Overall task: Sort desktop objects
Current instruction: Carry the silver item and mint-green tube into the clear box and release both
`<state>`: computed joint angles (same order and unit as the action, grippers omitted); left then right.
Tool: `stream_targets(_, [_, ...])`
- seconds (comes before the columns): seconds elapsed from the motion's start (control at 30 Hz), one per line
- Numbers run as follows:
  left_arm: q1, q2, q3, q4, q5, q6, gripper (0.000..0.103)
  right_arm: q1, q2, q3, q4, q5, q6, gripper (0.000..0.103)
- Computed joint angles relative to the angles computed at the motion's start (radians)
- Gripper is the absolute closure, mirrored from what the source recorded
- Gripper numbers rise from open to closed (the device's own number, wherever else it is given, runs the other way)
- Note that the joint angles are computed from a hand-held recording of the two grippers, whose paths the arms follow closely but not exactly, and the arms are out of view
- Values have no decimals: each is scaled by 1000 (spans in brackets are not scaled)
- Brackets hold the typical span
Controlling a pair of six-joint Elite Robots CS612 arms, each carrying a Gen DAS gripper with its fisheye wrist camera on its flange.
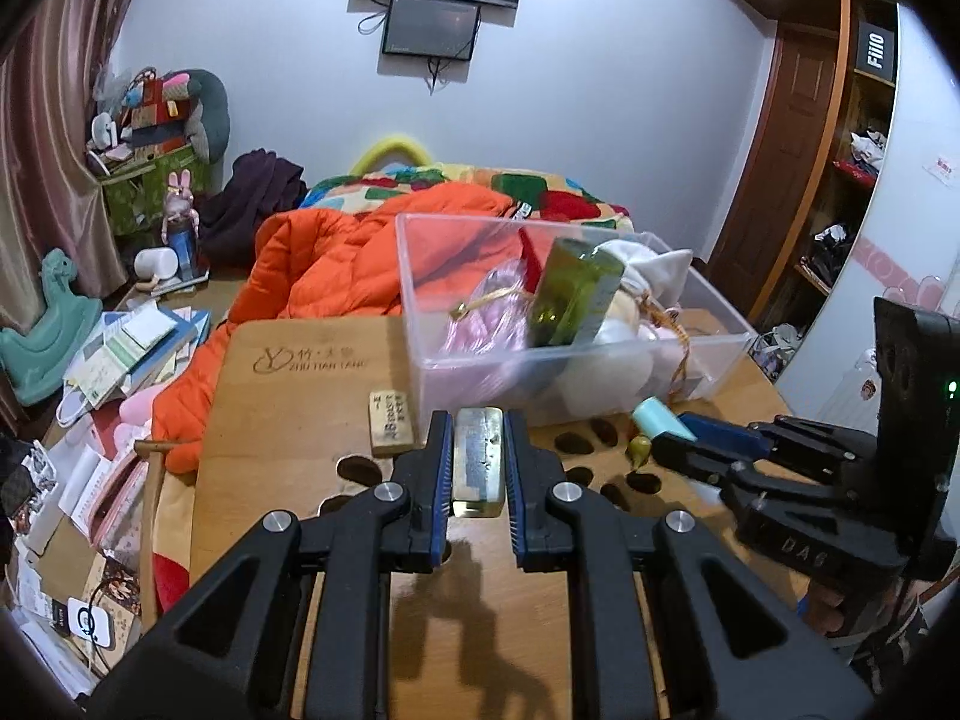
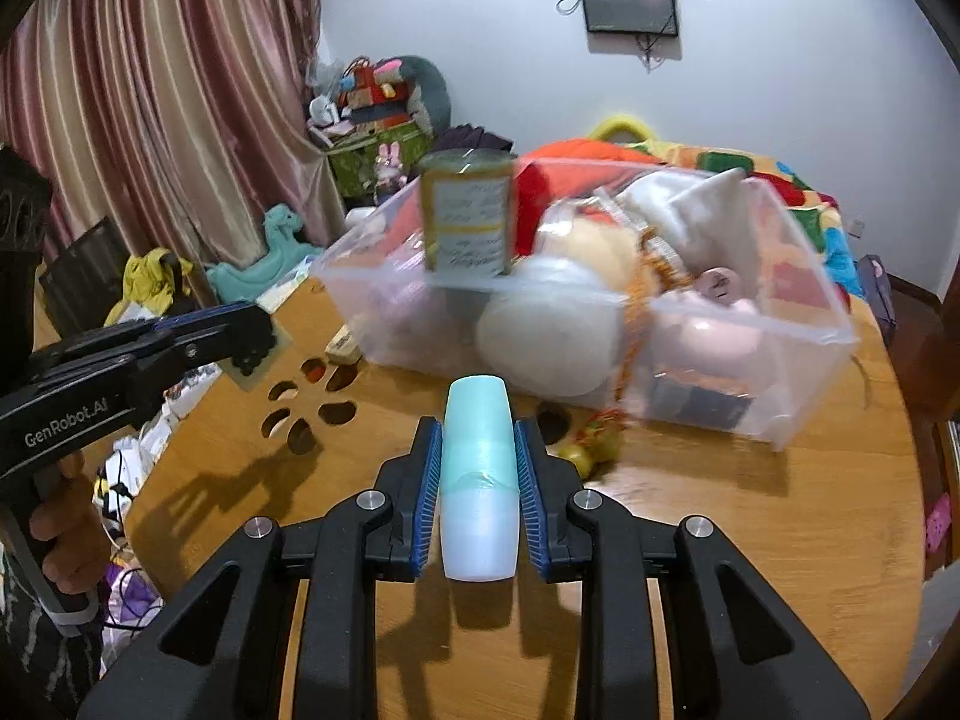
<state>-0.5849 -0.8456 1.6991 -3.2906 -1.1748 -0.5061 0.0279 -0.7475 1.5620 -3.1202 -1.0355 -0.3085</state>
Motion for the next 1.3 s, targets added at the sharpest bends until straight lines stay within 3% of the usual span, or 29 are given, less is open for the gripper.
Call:
stream_targets(0.23, [-9, -2, -16, 7, 36, -1, 88, -15, -19, 15, -84, -17, 43, 81])
stream_targets(0.57, [6, 6, -52, -9, 58, 8, 88, -49, -20, -5, -171, -40, 110, 81])
stream_targets(0.8, [30, 23, -97, 19, 51, 1, 88, -51, 0, -56, -169, -45, 125, 81])
stream_targets(1.3, [59, 84, -200, 97, 3, 13, 88, -22, 65, -182, -52, -21, 88, 81])
